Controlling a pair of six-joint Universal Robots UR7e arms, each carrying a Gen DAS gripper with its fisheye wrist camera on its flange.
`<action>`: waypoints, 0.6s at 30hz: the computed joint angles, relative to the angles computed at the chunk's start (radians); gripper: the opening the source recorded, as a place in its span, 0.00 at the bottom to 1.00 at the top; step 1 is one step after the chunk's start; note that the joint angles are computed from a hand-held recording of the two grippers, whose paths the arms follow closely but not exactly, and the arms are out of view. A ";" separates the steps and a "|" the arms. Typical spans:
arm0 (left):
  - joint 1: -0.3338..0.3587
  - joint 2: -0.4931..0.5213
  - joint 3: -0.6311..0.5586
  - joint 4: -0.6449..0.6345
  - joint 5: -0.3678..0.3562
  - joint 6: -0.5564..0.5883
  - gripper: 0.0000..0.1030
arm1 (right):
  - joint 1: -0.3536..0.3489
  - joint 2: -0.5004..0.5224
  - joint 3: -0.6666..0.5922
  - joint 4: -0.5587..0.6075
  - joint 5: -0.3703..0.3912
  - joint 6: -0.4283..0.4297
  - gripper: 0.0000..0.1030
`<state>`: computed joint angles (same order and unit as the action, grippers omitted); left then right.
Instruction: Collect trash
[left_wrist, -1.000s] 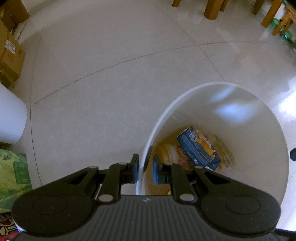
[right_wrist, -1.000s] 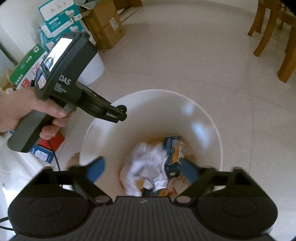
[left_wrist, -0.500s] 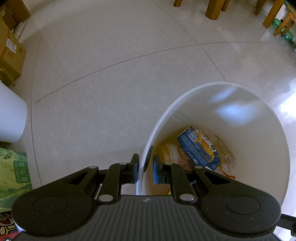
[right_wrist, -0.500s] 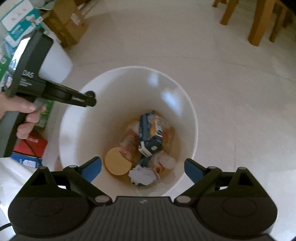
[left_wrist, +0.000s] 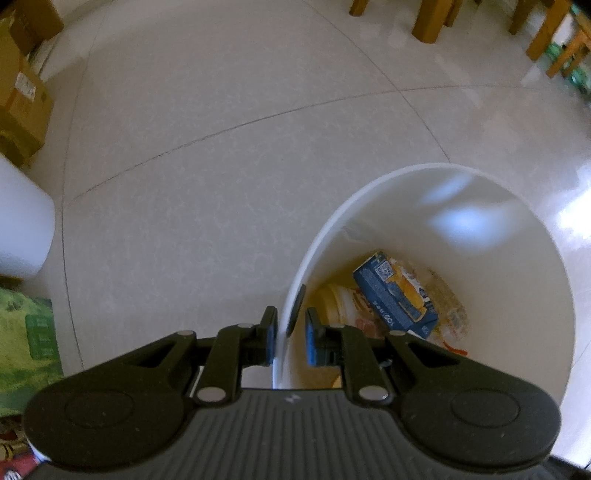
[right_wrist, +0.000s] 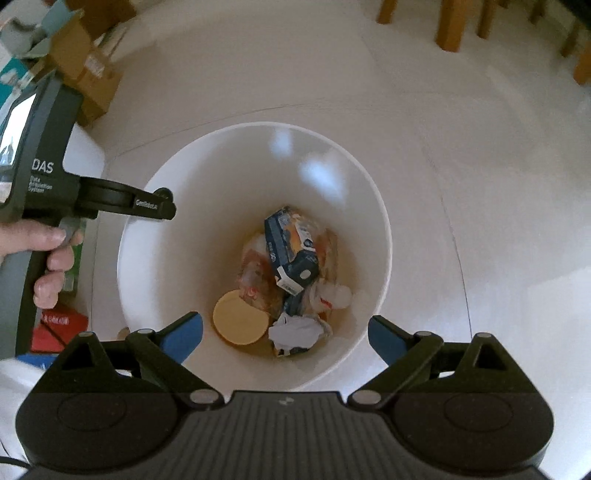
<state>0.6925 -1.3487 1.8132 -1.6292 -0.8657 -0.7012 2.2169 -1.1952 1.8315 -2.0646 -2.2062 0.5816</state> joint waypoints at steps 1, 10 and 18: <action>-0.001 -0.007 0.001 -0.007 -0.008 -0.004 0.27 | 0.005 -0.002 -0.001 0.009 0.001 0.022 0.96; -0.098 -0.087 0.041 0.077 0.077 -0.083 0.85 | 0.055 -0.014 -0.015 0.101 0.002 0.181 0.98; -0.241 -0.165 0.052 0.293 0.091 -0.169 0.87 | 0.115 -0.023 -0.033 0.227 -0.048 0.332 1.00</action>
<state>0.4520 -1.5140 1.8656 -1.3364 -0.7746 -0.8704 2.3324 -1.2182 1.7981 -1.8378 -2.2540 0.9131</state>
